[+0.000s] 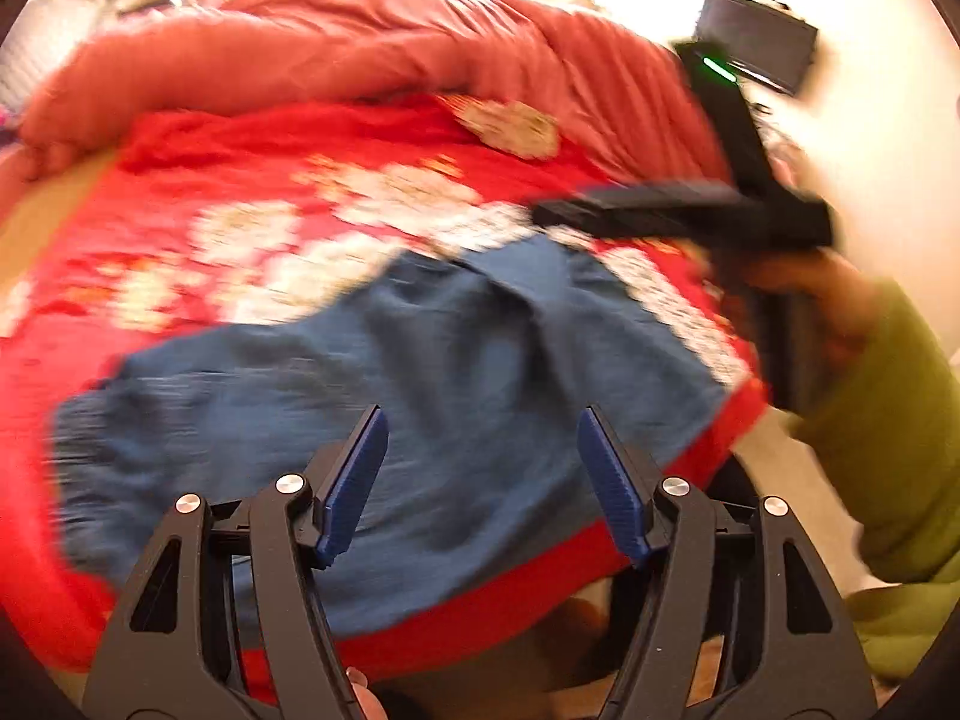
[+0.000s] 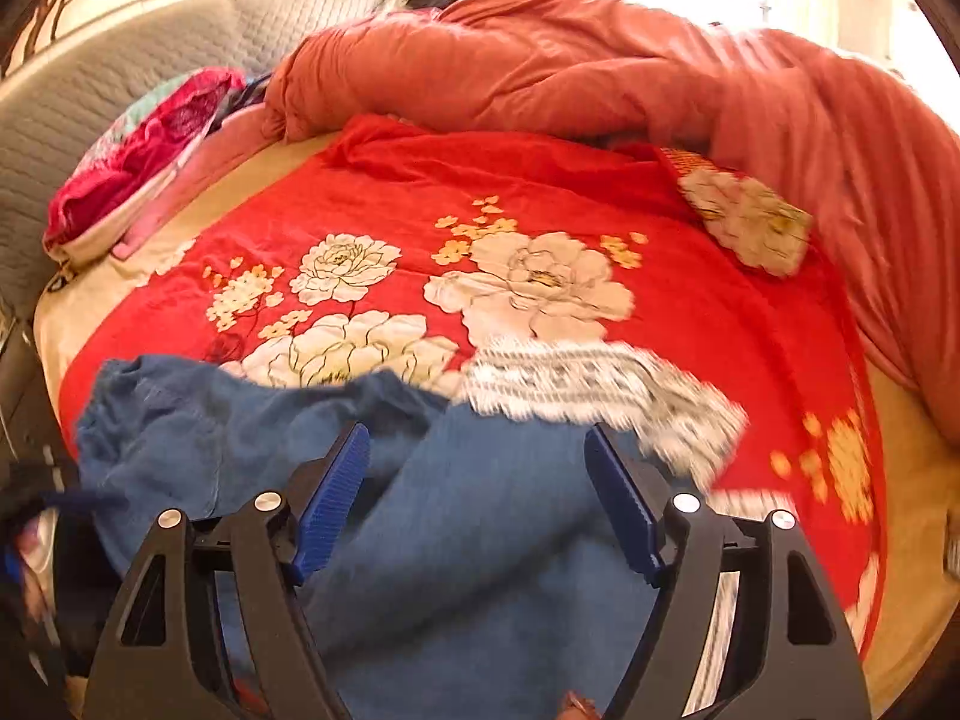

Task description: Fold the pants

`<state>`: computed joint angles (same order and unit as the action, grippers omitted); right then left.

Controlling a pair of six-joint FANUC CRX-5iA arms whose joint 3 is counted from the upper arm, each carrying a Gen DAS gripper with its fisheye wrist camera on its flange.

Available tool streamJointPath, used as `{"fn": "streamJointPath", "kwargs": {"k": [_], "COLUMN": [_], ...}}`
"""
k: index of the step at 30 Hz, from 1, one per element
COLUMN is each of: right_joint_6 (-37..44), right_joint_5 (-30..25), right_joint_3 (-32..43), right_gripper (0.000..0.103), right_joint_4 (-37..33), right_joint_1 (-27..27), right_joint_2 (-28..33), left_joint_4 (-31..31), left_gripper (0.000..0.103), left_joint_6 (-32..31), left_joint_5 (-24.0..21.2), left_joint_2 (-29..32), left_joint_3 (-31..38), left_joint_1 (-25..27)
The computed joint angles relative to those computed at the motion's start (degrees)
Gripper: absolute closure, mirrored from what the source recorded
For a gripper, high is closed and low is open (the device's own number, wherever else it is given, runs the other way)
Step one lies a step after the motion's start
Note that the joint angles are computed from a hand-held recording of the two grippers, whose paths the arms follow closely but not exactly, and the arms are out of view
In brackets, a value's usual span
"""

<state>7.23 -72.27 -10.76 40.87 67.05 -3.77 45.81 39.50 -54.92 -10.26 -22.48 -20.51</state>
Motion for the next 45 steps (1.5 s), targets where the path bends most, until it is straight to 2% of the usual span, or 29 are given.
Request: {"fn": "streamJointPath", "kwargs": {"k": [3,8,9,11,14,15,17,18,20,23,27,29,33,39,42,45], "right_joint_6": [5.8,13.3,14.5,15.1,15.3,15.2,14.8,14.2,10.5,2.8,-12.5,-18.9,-33.0,-54.1,-63.0,-68.4], "right_joint_5": [0.9,-0.1,0.0,-0.1,1.4,1.4,1.9,3.5,5.8,9.5,10.1,6.8,-4.9,-20.9,-22.1,-21.9], "right_joint_3": [3.5,8.3,9.1,10.0,10.5,10.5,9.8,8.1,4.7,-1.3,-11.0,-14.1,-19.4,-24.8,-27.4,-29.8], "right_gripper": [0.030,0.030,0.030,0.030,0.033,0.046,0.062,0.074,0.089,0.092,0.092,0.092,0.092,0.092,0.092,0.089], "right_joint_4": [-3.8,-8.5,-9.4,-10.7,-12.1,-12.3,-12.3,-11.5,-9.6,-6.7,1.1,4.5,9.4,6.4,3.3,2.6], "right_joint_1": [-4.3,-8.9,-10.0,-11.2,-13.0,-13.5,-13.9,-13.9,-13.6,-12.7,-8.4,-4.9,5.2,24.5,30.6,34.2], "right_joint_2": [3.4,9.0,10.1,11.3,12.6,13.1,13.4,12.4,9.6,3.7,-6.8,-10.7,-18.4,-25.4,-27.1,-28.5], "left_joint_4": [1.9,1.1,1.4,0.6,-1.0,-1.3,-1.3,-1.0,-0.6,-0.1,0.4,0.3,-0.8,-2.9,-3.7,-5.0], "left_gripper": [0.044,0.045,0.048,0.069,0.081,0.081,0.081,0.081,0.081,0.081,0.081,0.081,0.081,0.083,0.083,0.083], "left_joint_6": [0.6,3.6,3.7,4.7,5.5,5.6,5.2,4.9,4.6,4.1,3.7,3.9,4.8,4.3,3.3,3.6], "left_joint_5": [-2.2,-2.2,-2.3,-3.1,-3.3,-3.3,-3.0,-3.1,-3.2,-3.3,-3.2,-3.1,-2.3,-1.7,-1.0,-0.7], "left_joint_2": [3.5,8.1,8.7,10.2,11.0,11.0,10.9,10.7,10.3,9.5,8.2,7.6,7.3,5.6,5.4,5.5], "left_joint_3": [1.3,4.0,4.2,5.3,5.8,5.7,5.3,5.1,4.5,3.6,2.6,2.3,2.8,2.4,2.0,2.5], "left_joint_1": [-2.4,-5.7,-6.1,-6.7,-7.6,-7.7,-7.7,-7.6,-7.3,-6.7,-6.0,-5.8,-6.2,-6.6,-6.7,-7.1]}}
